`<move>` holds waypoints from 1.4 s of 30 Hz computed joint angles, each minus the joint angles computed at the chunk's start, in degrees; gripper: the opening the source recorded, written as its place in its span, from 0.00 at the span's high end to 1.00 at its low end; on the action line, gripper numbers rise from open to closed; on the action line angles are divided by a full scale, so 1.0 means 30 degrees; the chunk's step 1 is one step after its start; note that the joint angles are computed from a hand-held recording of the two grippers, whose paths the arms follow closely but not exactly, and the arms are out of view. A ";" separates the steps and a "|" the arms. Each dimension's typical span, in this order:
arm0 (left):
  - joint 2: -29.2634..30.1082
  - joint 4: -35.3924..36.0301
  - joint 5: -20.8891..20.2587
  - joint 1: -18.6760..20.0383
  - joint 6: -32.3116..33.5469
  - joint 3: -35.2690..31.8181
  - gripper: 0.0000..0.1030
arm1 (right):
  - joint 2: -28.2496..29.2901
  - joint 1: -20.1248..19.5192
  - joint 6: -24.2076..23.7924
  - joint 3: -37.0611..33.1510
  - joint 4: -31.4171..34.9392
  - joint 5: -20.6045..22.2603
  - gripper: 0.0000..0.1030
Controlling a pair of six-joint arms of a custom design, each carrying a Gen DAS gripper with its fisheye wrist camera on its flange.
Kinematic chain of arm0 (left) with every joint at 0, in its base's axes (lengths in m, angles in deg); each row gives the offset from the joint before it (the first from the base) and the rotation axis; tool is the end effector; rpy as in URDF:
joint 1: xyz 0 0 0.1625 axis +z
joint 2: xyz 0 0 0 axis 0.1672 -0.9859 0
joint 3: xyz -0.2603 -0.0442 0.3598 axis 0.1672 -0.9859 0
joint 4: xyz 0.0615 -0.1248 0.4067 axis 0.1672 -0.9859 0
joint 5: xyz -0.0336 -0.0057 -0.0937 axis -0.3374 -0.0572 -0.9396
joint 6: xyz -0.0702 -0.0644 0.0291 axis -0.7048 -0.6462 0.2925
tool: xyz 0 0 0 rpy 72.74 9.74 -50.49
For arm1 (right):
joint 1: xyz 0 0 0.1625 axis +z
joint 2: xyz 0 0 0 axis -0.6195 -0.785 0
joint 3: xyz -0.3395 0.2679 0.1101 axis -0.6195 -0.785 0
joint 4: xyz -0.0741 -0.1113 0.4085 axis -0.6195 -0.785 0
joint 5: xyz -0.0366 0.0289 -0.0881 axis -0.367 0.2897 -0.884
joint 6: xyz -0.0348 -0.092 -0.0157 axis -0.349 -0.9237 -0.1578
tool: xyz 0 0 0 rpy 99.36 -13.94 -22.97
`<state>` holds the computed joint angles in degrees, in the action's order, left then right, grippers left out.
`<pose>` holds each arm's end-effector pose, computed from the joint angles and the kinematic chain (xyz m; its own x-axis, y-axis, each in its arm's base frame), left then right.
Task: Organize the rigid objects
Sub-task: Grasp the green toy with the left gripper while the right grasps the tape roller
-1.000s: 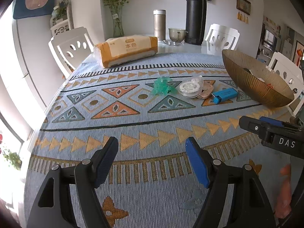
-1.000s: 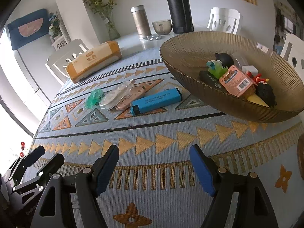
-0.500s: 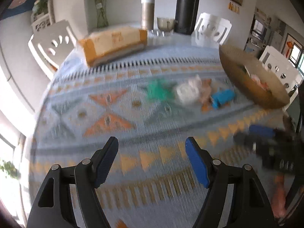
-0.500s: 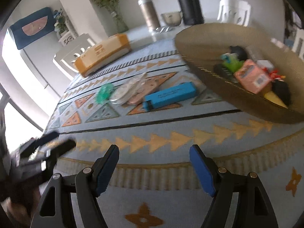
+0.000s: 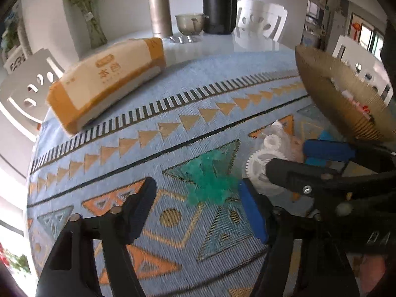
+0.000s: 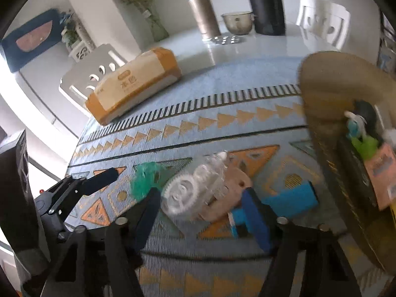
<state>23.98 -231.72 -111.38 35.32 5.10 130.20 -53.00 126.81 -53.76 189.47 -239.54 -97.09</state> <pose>-0.3654 -0.6385 -0.0303 -0.5464 0.5727 -0.6112 0.7588 0.6473 -0.0719 0.0731 -0.5971 0.2836 -0.8658 0.1380 0.4811 -0.1827 0.8078 -0.5605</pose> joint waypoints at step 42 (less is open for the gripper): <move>-0.5313 -0.9744 -0.0673 -0.0004 -0.4617 0.8863 0.76 | 0.2609 0.2898 -0.5238 0.2505 -0.3246 -0.2081 0.52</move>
<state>8.04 -260.96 -113.40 35.31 -8.75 156.79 -45.17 135.51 -69.47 196.99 -249.28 -103.33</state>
